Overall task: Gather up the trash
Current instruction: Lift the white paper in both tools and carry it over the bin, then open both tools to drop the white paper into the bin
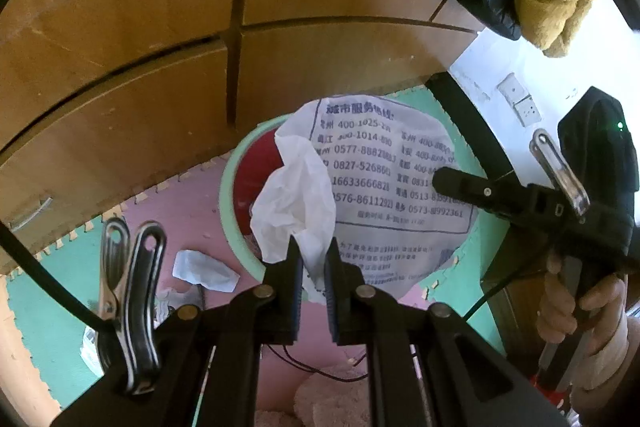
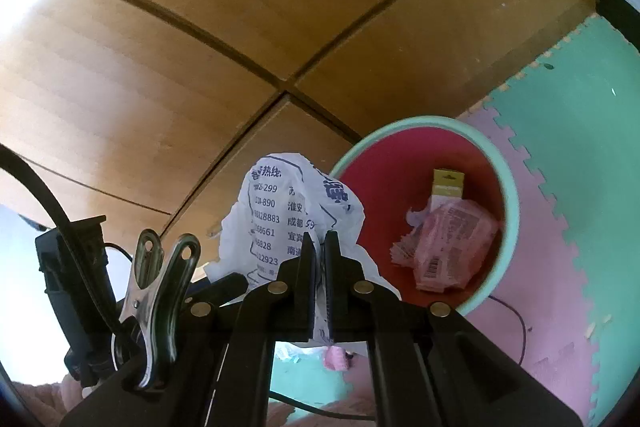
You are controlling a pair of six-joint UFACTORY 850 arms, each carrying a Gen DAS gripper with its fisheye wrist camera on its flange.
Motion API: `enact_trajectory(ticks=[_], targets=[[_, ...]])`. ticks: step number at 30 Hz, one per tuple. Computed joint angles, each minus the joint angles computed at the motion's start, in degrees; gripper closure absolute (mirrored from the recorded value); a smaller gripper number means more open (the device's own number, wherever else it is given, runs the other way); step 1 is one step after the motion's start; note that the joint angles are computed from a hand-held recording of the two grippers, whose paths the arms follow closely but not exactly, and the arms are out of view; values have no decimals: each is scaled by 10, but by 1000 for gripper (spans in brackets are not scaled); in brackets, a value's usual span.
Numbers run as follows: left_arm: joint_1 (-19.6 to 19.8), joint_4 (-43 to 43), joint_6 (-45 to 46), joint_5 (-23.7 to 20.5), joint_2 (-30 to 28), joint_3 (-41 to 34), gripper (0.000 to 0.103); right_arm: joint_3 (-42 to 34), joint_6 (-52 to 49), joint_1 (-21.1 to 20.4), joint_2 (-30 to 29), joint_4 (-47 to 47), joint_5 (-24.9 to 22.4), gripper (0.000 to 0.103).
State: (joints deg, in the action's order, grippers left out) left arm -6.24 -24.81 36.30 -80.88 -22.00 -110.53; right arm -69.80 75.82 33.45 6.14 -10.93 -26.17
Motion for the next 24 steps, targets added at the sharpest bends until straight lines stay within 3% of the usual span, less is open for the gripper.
enact_trajectory(ticks=[24], targets=[[-34, 24, 1, 35, -12, 46, 93, 49, 29, -25, 10, 18, -2, 97]])
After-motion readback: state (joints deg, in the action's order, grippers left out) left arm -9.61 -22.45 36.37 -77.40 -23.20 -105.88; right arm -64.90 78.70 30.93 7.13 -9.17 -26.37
